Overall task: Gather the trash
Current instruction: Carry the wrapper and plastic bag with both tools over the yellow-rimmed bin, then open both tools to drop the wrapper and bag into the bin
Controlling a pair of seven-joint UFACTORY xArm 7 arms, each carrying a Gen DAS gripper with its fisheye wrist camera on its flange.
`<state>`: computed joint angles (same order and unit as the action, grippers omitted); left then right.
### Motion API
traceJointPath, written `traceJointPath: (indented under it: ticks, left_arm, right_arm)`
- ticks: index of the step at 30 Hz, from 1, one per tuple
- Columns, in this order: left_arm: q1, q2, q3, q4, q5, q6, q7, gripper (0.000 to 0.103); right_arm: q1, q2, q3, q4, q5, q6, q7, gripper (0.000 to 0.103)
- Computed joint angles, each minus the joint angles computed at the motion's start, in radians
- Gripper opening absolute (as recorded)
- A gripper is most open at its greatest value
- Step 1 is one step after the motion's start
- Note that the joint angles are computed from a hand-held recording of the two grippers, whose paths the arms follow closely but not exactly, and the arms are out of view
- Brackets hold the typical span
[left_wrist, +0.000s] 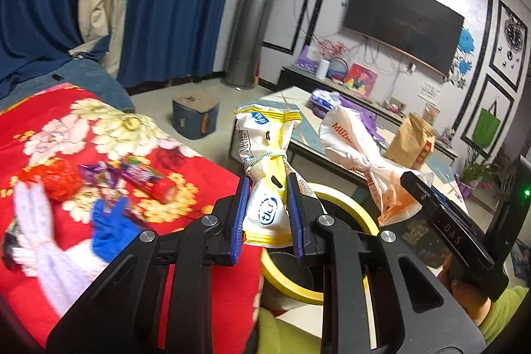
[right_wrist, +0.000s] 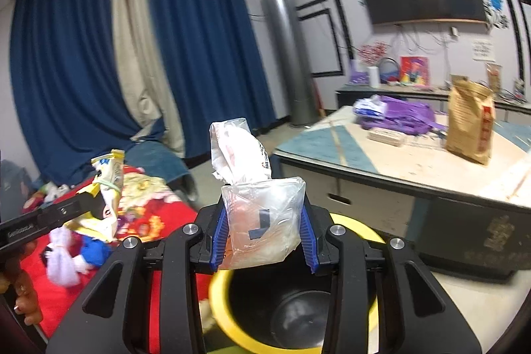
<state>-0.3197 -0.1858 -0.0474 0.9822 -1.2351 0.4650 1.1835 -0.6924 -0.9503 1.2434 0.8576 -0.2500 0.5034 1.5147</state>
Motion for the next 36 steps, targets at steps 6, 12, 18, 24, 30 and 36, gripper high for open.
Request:
traceJointPath:
  ticks: [6, 12, 18, 24, 30, 36]
  left_arm:
    - [-0.032, 0.04, -0.04, 0.013, 0.005, -0.014, 0.005, 0.016]
    - [-0.051, 0.105, -0.081, 0.029, 0.07, -0.025, -0.028, 0.017]
    - [-0.059, 0.166, -0.115, 0.039, 0.155, -0.041, -0.074, 0.017]
    - [-0.05, 0.215, -0.137, 0.053, 0.219, -0.047, -0.106, 0.017]
    - [-0.03, 0.229, -0.147, 0.063, 0.214, -0.068, -0.123, 0.054]
    - [-0.012, 0.198, -0.137, 0.057, 0.128, -0.08, -0.091, 0.086]
  right_arm:
    - [0.076, 0.004, -0.043, -0.069, 0.006, 0.081, 0.038, 0.035]
    - [0.136, 0.065, -0.074, -0.117, -0.02, 0.13, 0.1, 0.035]
    - [0.177, 0.141, -0.107, -0.154, -0.058, 0.132, 0.165, 0.035]
    - [0.188, 0.233, -0.127, -0.169, -0.117, 0.085, 0.222, 0.036]
    - [0.195, 0.289, -0.149, -0.192, -0.187, 0.025, 0.299, 0.062]
    - [0.222, 0.317, -0.168, -0.18, -0.263, 0.064, 0.351, 0.065]
